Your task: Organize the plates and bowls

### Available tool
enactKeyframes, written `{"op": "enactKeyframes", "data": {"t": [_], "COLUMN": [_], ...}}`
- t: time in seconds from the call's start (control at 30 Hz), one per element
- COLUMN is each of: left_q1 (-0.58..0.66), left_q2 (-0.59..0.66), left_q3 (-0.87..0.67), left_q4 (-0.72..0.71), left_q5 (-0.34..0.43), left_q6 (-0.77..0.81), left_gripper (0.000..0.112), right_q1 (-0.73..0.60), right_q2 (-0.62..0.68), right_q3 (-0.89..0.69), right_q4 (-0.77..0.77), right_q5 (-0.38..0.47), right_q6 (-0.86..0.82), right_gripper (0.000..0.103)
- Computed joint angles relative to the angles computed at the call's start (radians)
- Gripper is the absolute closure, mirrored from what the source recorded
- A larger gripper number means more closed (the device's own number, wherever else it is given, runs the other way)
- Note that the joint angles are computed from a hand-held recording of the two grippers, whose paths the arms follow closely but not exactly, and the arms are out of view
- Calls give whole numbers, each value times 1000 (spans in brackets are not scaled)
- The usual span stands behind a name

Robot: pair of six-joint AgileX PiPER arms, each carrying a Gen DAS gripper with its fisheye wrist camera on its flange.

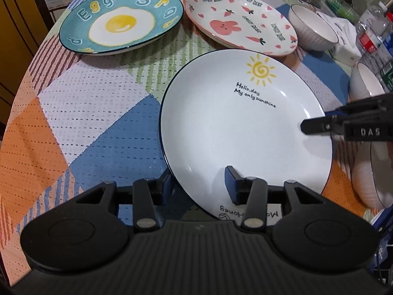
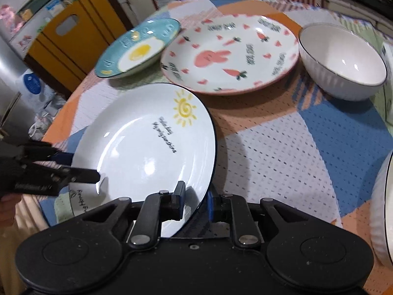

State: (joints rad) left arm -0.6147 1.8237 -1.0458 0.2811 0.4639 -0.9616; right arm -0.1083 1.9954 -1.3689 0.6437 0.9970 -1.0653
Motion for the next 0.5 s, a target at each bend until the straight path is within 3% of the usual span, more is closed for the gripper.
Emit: {"op": "enactKeyframes", "data": {"t": [0.1, 0.33, 0.5], "left_q1": [20, 5, -27], "left_q2": [-11, -82, -129], "left_q3": [9, 24, -27], "left_q4": [-70, -15, -2], "left_q5": [-10, 38, 167], "left_q6": [59, 29, 77], "left_gripper": [70, 70, 68], "right_q1": [24, 97, 68], "right_q2": [-11, -163, -266], "right_q3": [2, 164, 220], "right_q4": [-41, -118, -20], "right_q5": [-24, -237, -213], "right_q6": [42, -18, -121], "right_gripper": [78, 72, 64]}}
